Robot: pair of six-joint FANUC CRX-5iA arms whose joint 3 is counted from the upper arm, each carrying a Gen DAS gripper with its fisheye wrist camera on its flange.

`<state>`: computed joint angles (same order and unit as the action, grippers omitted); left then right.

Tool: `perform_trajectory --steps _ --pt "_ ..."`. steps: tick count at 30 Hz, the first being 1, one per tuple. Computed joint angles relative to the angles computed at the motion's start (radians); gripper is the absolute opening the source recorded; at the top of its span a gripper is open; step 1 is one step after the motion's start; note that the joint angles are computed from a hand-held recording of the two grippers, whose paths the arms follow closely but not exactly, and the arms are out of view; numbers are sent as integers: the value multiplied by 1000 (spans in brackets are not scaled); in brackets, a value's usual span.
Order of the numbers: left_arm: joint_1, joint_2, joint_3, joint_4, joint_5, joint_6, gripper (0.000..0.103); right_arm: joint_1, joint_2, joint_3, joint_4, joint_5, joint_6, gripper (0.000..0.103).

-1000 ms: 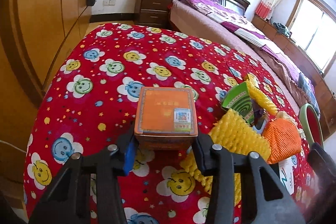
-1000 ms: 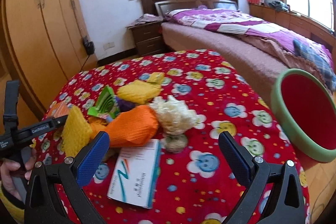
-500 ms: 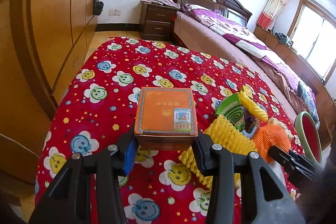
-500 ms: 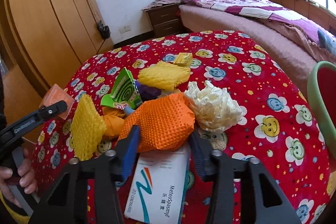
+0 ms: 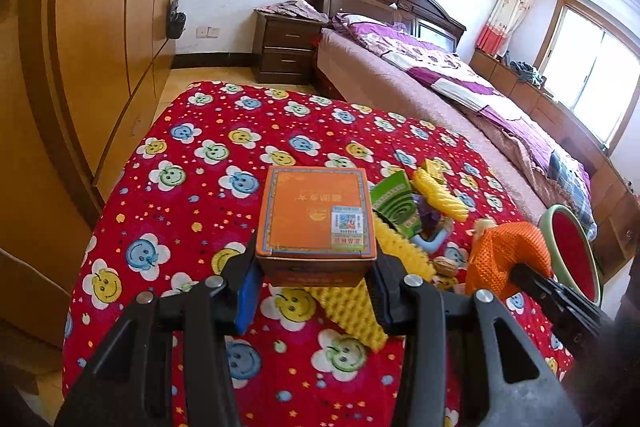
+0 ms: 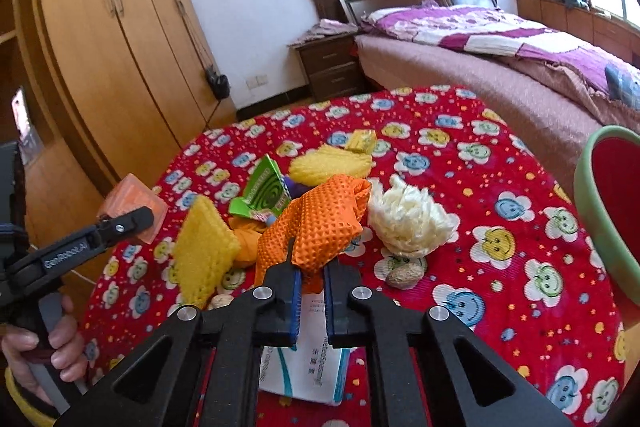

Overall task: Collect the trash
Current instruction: 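Carry the orange box in the left tool while the right tool carries the orange net to the red bucket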

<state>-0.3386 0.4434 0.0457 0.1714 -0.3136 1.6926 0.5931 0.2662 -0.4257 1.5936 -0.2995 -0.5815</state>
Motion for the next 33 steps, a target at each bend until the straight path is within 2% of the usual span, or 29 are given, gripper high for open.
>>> perform_trajectory --steps 6,13,18,24,33 --pt "-19 -24 -10 -13 -2 4 46 -48 -64 -53 244 8 -209 8" --pt "-48 -43 0 -38 -10 14 46 -95 -141 -107 445 1 -378 8" --pt "-69 -46 1 -3 -12 -26 46 -121 -184 -139 538 -10 -462 8" --pt "-92 -45 18 -3 -28 -35 46 -137 -242 -190 582 -43 -517 8" --pt "-135 -14 63 50 -57 -118 46 -133 -323 -281 527 -123 -528 8"
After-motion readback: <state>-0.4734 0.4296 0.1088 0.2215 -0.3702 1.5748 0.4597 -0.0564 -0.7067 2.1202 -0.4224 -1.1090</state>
